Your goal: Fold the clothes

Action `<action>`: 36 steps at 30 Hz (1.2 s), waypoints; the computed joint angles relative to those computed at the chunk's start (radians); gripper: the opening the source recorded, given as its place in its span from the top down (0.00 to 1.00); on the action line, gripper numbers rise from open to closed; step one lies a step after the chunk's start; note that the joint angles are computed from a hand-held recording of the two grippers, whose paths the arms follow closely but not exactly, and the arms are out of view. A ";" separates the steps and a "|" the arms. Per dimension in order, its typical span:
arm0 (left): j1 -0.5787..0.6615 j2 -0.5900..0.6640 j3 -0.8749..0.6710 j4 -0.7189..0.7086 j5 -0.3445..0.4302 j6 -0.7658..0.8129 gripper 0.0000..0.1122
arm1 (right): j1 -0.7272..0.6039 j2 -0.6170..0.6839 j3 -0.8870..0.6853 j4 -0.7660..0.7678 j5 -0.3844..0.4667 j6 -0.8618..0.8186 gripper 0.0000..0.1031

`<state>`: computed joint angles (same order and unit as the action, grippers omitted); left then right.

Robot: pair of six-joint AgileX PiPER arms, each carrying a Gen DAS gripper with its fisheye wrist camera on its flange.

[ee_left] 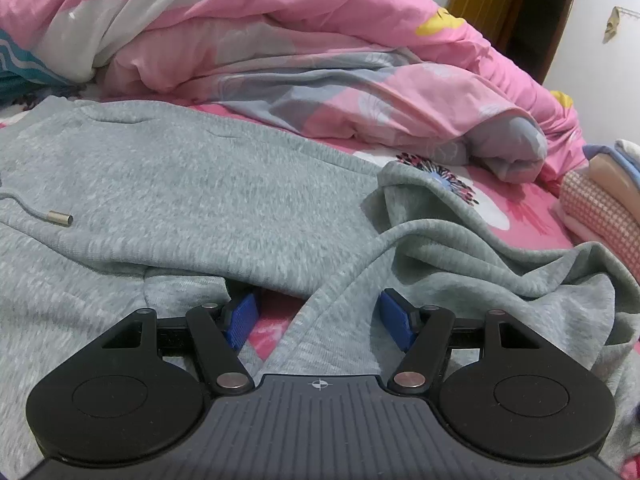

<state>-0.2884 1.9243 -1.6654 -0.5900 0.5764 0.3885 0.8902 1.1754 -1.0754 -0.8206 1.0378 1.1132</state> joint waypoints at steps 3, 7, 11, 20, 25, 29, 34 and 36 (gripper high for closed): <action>-0.005 0.003 -0.001 0.010 -0.007 -0.008 0.42 | -0.101 -0.094 0.007 0.040 -0.057 0.007 1.00; -0.013 0.009 -0.007 0.030 -0.017 -0.028 0.42 | -0.109 -0.125 0.028 0.110 -0.132 -0.061 0.89; -0.018 0.015 -0.016 0.046 -0.019 -0.045 0.41 | 0.071 0.011 0.068 -0.018 -0.104 -0.049 0.54; -0.014 0.016 -0.017 0.034 -0.016 -0.031 0.41 | 0.103 0.101 0.066 -0.092 0.006 -0.018 0.96; -0.016 0.015 -0.020 0.046 -0.012 -0.048 0.41 | 0.011 -0.043 0.061 -0.158 0.041 0.071 0.96; -0.013 0.019 -0.033 0.044 0.002 -0.051 0.41 | -0.230 -0.100 0.004 -0.160 -0.027 0.039 0.96; -0.014 0.020 -0.038 0.050 0.007 -0.064 0.41 | -0.549 0.048 -0.180 -0.135 -0.175 -0.095 0.96; -0.014 0.019 -0.037 0.051 0.008 -0.064 0.41 | -0.625 0.143 -0.270 -0.138 -0.220 -0.124 0.96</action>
